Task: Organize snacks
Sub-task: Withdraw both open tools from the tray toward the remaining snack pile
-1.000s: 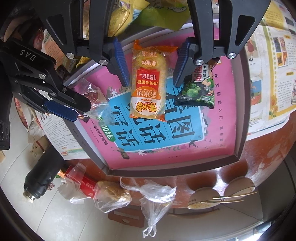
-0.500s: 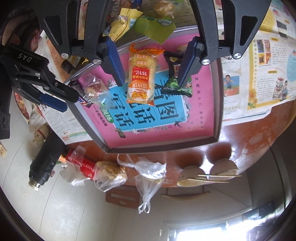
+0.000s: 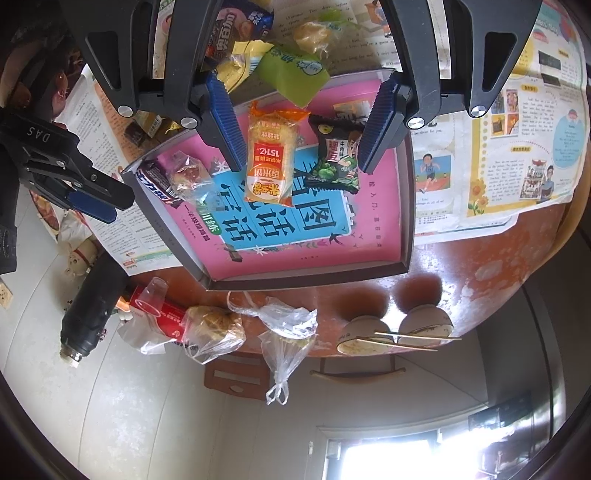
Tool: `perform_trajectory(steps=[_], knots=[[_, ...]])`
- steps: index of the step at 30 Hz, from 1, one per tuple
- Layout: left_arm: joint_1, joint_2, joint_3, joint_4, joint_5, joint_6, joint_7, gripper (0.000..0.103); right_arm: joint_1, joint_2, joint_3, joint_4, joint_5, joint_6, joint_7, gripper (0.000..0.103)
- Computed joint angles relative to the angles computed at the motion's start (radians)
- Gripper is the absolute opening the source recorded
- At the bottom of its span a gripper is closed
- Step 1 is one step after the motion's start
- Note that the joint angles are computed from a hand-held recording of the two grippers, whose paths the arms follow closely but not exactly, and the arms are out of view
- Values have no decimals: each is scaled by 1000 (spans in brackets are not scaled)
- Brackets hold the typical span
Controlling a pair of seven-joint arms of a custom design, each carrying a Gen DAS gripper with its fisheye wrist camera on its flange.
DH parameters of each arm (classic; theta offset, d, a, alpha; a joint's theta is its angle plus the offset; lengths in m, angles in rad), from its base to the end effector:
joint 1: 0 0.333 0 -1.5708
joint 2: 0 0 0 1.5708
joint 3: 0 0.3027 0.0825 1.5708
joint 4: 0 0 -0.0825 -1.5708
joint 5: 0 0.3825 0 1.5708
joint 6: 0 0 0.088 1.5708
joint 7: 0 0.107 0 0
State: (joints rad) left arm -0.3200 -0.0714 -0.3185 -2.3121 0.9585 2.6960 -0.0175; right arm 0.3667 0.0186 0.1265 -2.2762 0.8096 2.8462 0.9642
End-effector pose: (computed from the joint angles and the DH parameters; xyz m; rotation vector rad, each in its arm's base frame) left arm 0.4082 -0.3382 0.3970 -1.9645 1.6855 -0.7744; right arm 0.5022 0.2262 0.3852 -2.0504 1.3857 -0.1152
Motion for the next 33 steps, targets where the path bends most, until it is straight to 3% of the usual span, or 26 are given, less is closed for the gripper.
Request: perform_trajectory(steps=[11, 19, 33], knots=[[-3, -11, -11, -15, -9, 16, -18, 66, 17, -25, -2, -10, 68, -15, -56, 70], [-6, -34, -22, -34, 2, -5, -53, 66, 35, -52, -6, -31, 89, -17, -90, 75], [-27, -58, -50, -60, -26, -49, -60, 70, 58, -96, -26, -74, 146, -50, -170, 76]])
